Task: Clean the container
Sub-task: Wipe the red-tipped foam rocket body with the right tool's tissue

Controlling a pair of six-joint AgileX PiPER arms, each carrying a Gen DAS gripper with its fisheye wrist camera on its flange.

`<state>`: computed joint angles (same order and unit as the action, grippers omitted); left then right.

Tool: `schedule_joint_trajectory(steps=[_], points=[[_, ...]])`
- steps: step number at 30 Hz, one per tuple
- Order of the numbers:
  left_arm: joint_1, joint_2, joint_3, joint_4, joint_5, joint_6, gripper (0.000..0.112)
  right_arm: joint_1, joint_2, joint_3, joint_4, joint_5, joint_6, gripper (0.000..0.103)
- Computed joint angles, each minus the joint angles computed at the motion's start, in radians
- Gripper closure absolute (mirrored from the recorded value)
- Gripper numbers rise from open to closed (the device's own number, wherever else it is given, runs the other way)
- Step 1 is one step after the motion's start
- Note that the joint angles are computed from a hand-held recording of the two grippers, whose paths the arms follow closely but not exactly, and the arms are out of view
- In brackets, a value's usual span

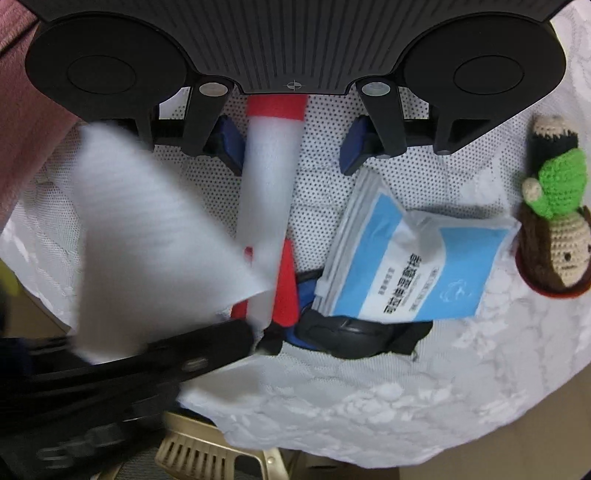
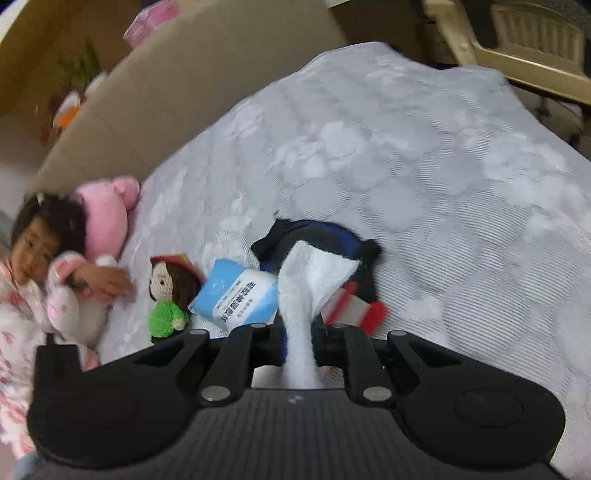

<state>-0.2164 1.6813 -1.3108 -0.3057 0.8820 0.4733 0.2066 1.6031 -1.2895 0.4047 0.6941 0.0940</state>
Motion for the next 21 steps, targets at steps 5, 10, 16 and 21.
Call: schedule_joint_trajectory(steps=[5, 10, 16, 21], points=[[0.019, 0.010, -0.005, -0.017, 0.010, 0.033, 0.048, 0.091, 0.048, -0.048, -0.252, 0.021, 0.145, 0.091], [0.023, 0.010, -0.019, 0.011, -0.001, 0.015, 0.046, 0.084, 0.019, -0.016, -0.306, 0.019, 0.190, 0.090], [0.071, -0.004, -0.045, -0.015, 0.007, 0.001, 0.036, 0.029, -0.032, 0.012, -0.296, 0.069, 0.194, 0.090], [0.153, -0.016, -0.096, -0.166, 0.075, 0.088, 0.019, 0.030, -0.104, 0.067, -0.284, 0.066, 0.217, 0.087]])
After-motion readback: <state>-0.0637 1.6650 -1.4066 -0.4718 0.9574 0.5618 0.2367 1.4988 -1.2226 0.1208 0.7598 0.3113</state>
